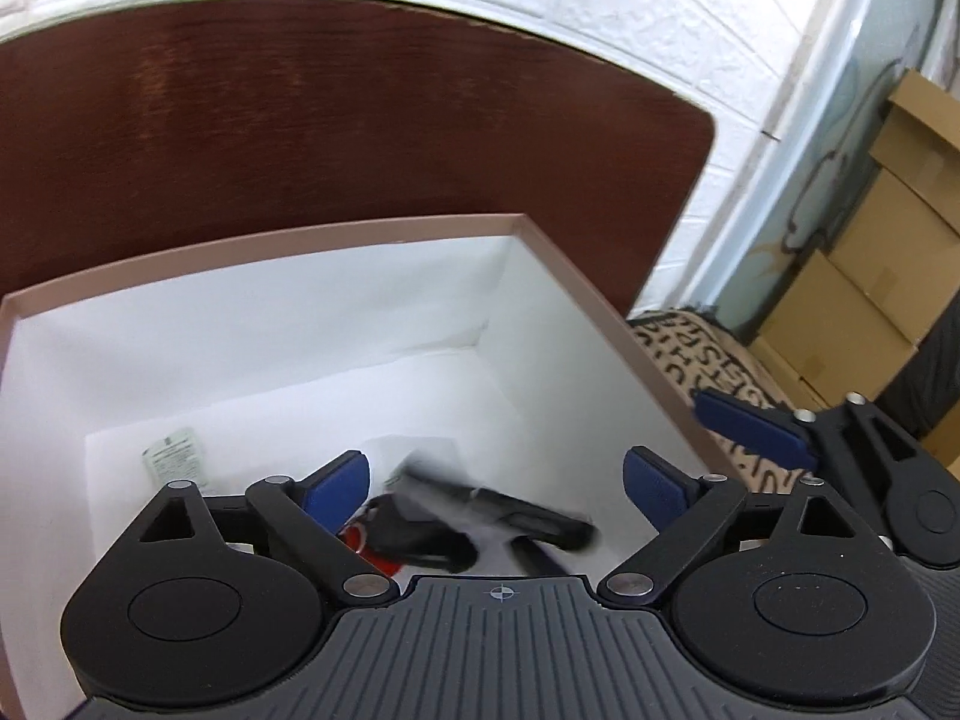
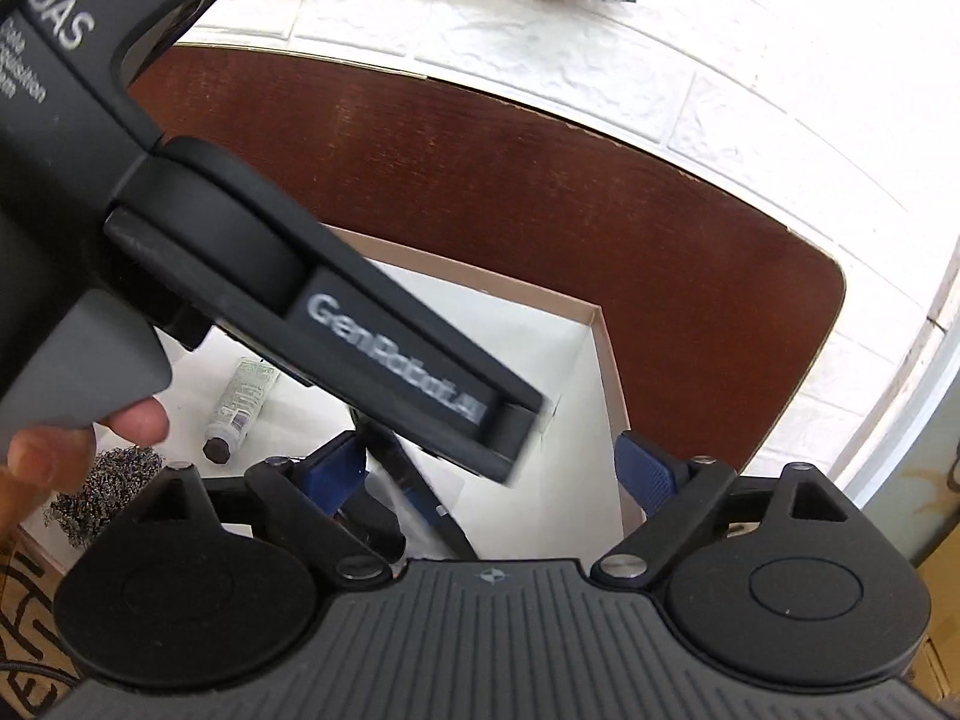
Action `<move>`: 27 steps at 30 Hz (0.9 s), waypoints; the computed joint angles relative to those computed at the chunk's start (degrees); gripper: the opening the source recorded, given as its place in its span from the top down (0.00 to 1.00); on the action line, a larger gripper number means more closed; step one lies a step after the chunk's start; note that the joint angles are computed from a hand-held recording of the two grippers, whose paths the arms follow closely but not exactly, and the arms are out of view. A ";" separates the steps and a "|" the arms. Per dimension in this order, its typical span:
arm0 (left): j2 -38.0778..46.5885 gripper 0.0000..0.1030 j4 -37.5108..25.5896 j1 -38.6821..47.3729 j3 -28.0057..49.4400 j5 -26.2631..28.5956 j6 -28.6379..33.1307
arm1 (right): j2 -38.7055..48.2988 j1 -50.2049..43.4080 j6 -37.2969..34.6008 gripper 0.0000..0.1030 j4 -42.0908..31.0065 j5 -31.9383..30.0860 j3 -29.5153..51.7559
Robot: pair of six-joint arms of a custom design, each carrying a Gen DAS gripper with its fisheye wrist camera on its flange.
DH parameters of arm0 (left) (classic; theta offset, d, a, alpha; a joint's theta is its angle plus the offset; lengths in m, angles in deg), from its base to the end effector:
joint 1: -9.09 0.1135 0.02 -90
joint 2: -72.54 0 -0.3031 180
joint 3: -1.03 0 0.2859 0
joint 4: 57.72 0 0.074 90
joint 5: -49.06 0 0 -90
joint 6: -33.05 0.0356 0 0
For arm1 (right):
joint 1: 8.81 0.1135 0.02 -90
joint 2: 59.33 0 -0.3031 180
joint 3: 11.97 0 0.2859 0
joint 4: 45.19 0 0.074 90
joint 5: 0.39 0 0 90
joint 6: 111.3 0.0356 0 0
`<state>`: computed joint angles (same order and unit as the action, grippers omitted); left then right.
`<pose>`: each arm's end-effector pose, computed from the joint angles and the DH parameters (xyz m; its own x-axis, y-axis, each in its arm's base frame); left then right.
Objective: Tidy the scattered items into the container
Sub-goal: 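Open both grippers to drop the phone case into the box, then withdraw both grippers from the box back toward the heap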
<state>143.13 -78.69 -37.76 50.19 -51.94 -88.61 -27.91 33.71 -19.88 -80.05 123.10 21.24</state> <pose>0.1868 -0.1893 0.2215 -0.7178 0.0124 -0.6961 0.2855 0.9171 -0.2781 0.1120 0.0761 0.2239 -0.4076 -0.3457 -0.8452 -0.2128 0.9360 -0.2802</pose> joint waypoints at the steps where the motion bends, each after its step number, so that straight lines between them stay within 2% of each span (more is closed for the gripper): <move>1: -0.30 0.05 -0.28 0.58 -0.21 0.49 -0.13 | -0.04 0.43 0.29 0.11 -0.28 0.42 0.10; 8: -2.55 0.05 -1.56 -0.47 -1.16 -2.14 0.81 | -2.70 5.67 4.26 0.07 -5.79 6.15 1.40; 16: -6.31 0.05 -4.36 -4.21 -1.72 -6.52 0.04 | -5.14 13.98 12.89 0.06 -13.12 13.20 4.21; 18: -7.94 0.05 -5.72 -4.71 -1.88 -6.79 -0.73 | -6.68 20.06 18.30 0.05 -19.65 18.06 5.29; 25: -11.82 0.05 -9.92 -8.13 -2.26 -10.69 -2.18 | -2.80 29.92 30.16 0.05 -27.75 24.21 7.47; 27: -12.92 0.05 -11.34 -9.65 -2.33 -11.99 -3.13 | -0.22 34.96 37.51 0.04 -33.17 27.03 9.14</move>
